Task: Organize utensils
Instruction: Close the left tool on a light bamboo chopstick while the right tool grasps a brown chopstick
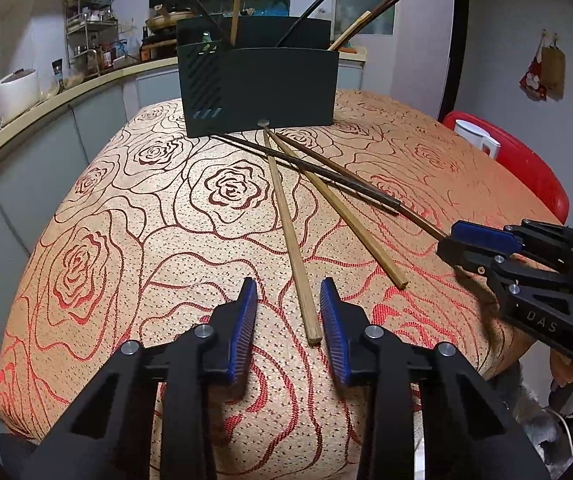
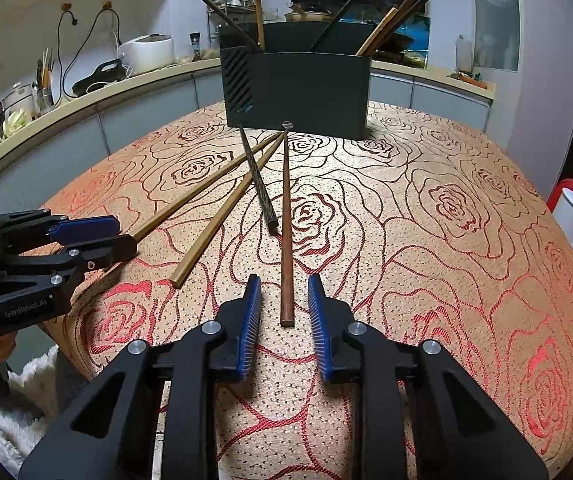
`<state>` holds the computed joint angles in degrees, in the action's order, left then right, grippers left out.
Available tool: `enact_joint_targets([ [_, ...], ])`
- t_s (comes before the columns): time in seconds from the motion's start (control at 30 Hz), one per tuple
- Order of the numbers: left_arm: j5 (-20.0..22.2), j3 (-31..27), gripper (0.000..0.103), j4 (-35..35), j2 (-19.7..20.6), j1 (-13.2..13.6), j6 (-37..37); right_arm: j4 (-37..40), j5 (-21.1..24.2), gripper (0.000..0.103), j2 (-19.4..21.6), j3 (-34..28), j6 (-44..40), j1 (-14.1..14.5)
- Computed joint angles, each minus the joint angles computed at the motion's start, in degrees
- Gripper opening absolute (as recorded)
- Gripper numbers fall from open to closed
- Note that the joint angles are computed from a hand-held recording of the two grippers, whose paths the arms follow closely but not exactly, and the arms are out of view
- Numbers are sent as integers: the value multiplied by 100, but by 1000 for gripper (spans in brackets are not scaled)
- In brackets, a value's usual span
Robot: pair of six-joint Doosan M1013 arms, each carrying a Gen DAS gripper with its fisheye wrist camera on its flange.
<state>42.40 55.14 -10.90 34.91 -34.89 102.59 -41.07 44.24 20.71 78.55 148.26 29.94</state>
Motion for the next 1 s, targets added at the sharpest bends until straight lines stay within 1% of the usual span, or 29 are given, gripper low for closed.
enact_joint_targets([
  [0.07,-56,28,25,75,-12,-12,-44,17,-40,18,-10,16,11,-12],
  [0.1,-51,20,19,23,-8,-3,-11,19,-63,18,-14,26,22,-16],
  [0.13,-42,11,15,6,-4,0,-14,6,-58,17,-9,17,30,-13],
  [0.23,-46,-2,8,15,3,1,-21,-47,-43,12,0,12,54,-5],
  [0.37,21,-50,7,-22,22,12,43,-54,10,8,6,-3,67,-7],
  [0.5,162,-162,7,36,60,16,56,11,102,7,28,-58,22,-3],
  [0.57,156,-194,7,146,55,13,14,136,135,7,16,-79,-16,-22],
  [0.7,44,-169,6,237,-25,30,99,85,66,7,-74,-45,149,-51],
  [0.9,-157,-184,6,187,-167,73,279,-265,-94,7,-270,5,617,-75],
  [1.0,-277,-242,6,143,-213,97,329,-425,-251,7,-384,39,868,-108],
])
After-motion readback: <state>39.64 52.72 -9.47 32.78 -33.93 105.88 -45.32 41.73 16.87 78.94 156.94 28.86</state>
